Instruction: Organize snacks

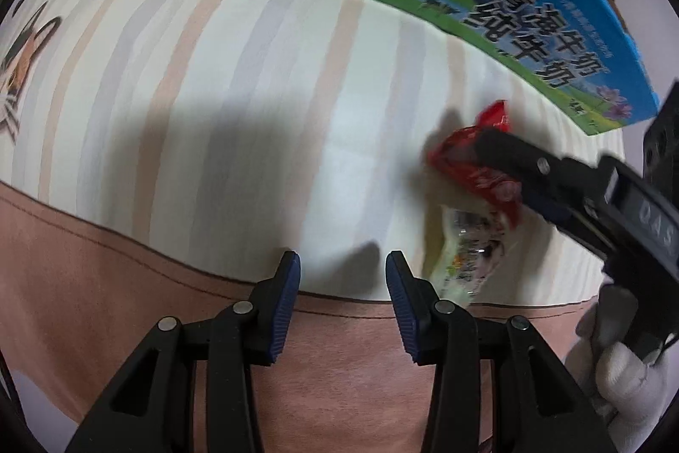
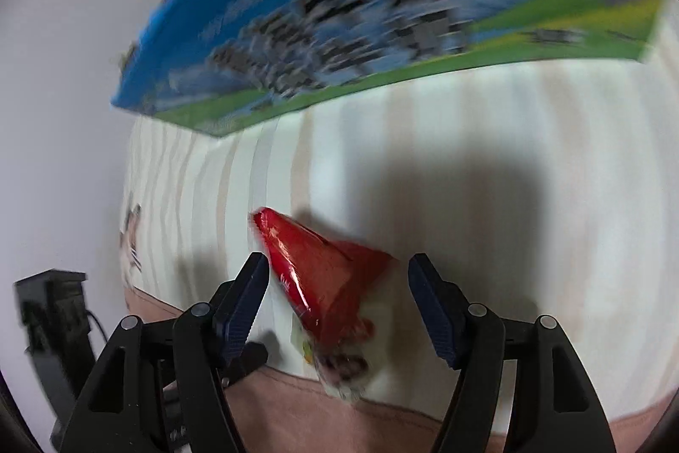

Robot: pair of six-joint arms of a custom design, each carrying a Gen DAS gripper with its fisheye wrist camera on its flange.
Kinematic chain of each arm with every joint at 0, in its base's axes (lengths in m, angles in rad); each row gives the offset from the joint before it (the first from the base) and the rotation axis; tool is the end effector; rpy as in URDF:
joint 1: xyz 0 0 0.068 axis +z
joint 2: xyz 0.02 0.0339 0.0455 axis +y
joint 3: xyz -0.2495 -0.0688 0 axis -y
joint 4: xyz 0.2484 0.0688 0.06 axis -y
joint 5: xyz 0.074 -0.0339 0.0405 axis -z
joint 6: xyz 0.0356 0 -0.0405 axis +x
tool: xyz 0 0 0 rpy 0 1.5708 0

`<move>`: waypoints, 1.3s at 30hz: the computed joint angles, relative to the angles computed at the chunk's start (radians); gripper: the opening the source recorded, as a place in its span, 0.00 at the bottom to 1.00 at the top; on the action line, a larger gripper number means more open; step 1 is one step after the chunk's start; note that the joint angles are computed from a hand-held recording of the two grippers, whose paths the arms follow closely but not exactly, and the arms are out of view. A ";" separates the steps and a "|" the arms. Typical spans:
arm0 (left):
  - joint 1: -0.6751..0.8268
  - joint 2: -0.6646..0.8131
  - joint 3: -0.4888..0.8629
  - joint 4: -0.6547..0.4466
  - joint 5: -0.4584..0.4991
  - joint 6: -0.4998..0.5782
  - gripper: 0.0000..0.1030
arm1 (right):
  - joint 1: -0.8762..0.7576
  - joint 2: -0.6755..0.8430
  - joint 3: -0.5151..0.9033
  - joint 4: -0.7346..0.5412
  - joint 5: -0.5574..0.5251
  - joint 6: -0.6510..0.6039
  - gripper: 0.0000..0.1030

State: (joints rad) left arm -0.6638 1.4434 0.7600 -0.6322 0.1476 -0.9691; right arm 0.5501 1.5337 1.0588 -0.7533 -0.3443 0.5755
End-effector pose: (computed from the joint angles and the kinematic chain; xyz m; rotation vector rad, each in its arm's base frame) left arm 0.1908 -0.1559 0.1450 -0.4342 3.0118 -0.4385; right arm 0.2454 0.1646 0.2013 -0.0513 2.9538 0.7068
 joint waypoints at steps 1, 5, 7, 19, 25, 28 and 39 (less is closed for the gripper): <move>0.005 -0.010 -0.013 0.002 0.001 -0.006 0.38 | 0.014 0.017 0.006 0.012 0.020 -0.002 0.67; 0.019 -0.041 -0.040 -0.011 -0.008 -0.014 0.38 | 0.083 0.072 0.067 -0.005 0.138 -0.070 0.49; 0.015 -0.046 -0.036 -0.018 -0.009 -0.020 0.38 | 0.086 0.046 0.058 -0.016 0.153 -0.083 0.48; -0.049 0.194 0.160 0.122 0.145 -0.053 0.55 | -0.288 -0.470 -0.179 -0.285 0.083 -0.182 0.48; -0.124 0.385 0.356 0.044 0.043 -0.050 0.48 | -0.404 -0.585 -0.253 -0.358 0.058 -0.235 0.48; -0.152 0.370 0.385 -0.003 -0.018 -0.038 0.45 | -0.362 -0.608 -0.261 -0.350 0.073 -0.205 0.48; -0.144 0.212 0.596 -0.189 -0.108 0.020 0.45 | -0.215 -0.539 -0.007 -0.319 0.063 -0.073 0.48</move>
